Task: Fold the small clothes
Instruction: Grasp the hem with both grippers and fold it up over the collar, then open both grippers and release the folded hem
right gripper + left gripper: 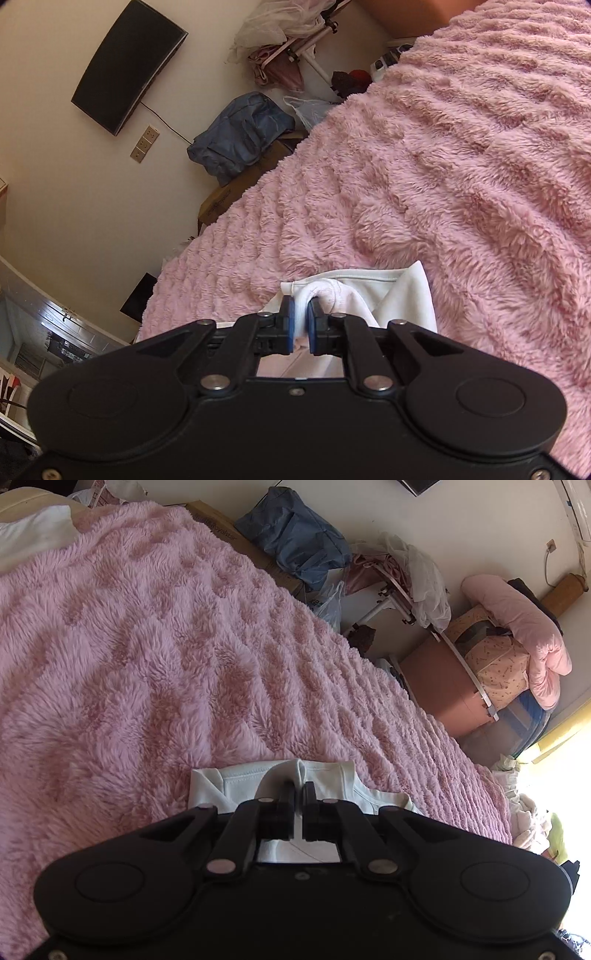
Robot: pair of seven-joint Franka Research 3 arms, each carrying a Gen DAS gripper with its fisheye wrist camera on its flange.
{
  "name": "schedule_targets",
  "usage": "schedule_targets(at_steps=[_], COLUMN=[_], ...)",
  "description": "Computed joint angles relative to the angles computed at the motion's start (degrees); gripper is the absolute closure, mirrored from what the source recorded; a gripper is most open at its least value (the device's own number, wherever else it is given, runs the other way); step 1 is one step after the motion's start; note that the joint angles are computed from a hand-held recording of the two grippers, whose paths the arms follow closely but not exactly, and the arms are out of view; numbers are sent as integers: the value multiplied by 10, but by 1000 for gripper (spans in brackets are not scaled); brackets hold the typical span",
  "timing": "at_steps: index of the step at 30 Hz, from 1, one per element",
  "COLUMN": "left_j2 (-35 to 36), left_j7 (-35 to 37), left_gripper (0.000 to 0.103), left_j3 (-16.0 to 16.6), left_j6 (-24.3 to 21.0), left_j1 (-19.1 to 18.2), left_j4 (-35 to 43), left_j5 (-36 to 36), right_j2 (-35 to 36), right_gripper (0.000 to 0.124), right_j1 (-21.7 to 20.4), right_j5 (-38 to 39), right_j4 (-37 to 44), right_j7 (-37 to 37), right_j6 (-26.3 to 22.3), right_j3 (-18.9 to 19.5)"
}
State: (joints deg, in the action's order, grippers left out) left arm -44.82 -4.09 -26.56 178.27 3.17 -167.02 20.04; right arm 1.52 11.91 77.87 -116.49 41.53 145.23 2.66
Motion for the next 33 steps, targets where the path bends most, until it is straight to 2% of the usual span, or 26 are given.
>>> schedule_targets(at_steps=[4, 6, 10, 13, 14, 16, 18, 20, 22, 24, 25, 27, 29, 30, 31, 33], left_j2=[48, 71, 115, 108, 99, 76, 48, 24, 8, -3, -1, 4, 4, 6, 8, 14], left_j7=[3, 10, 21, -1, -6, 6, 28, 54, 78, 102, 114, 135, 142, 140, 139, 136], left_gripper=[103, 103, 101, 89, 77, 72, 71, 68, 66, 65, 65, 65, 65, 65, 65, 65], left_j3=[-22, -29, -65, -106, -114, -105, -74, -40, -15, 11, 25, 37, 33, 33, 34, 30], left_j6=[45, 50, 43, 39, 35, 4, -32, -52, -71, -72, -72, -79, -91, -82, -74, -67], left_j1=[56, 72, 116, 155, 163, 149, 110, 68, 29, -10, -28, -52, -63, -63, -64, -61], left_j4=[3, 9, 26, 29, 29, 31, 28, 22, 19, 10, 8, 7, 4, -1, -6, -12], left_j5=[7, 6, 11, 15, 18, 36, 55, 75, 87, 93, 92, 89, 87, 87, 84, 80], right_j2=[56, 76, 112, 135, 141, 147, 144, 134, 119, 104, 94, 77, 69, 68, 69, 80], right_gripper=[115, 115, 115, 115, 112, 109, 101, 82, 80, 80, 80, 80, 82, 82, 82, 83], right_j1=[6, 6, 6, 8, 8, 7, -2, 0, 12, 18, 15, 13, 31, 41, 53, 71], right_j5=[-11, -25, -61, -88, -100, -122, -115, -127, -153, -166, -151, -126, -156, -175, -196, -253], right_j4=[47, 63, 87, 97, 100, 102, 100, 94, 81, 73, 69, 68, 68, 68, 69, 82], right_j7=[21, 36, 76, 83, 86, 102, 83, 73, 51, -18, -79, -193, -280, -317, -340, -338], right_j6=[28, 44, 70, 103, 109, 112, 114, 129, 166, 190, 183, 129, 81, 65, 58, 33], right_j3=[12, 19, 31, 43, 46, 50, 60, 62, 64, 76, 87, 95, 93, 92, 90, 84])
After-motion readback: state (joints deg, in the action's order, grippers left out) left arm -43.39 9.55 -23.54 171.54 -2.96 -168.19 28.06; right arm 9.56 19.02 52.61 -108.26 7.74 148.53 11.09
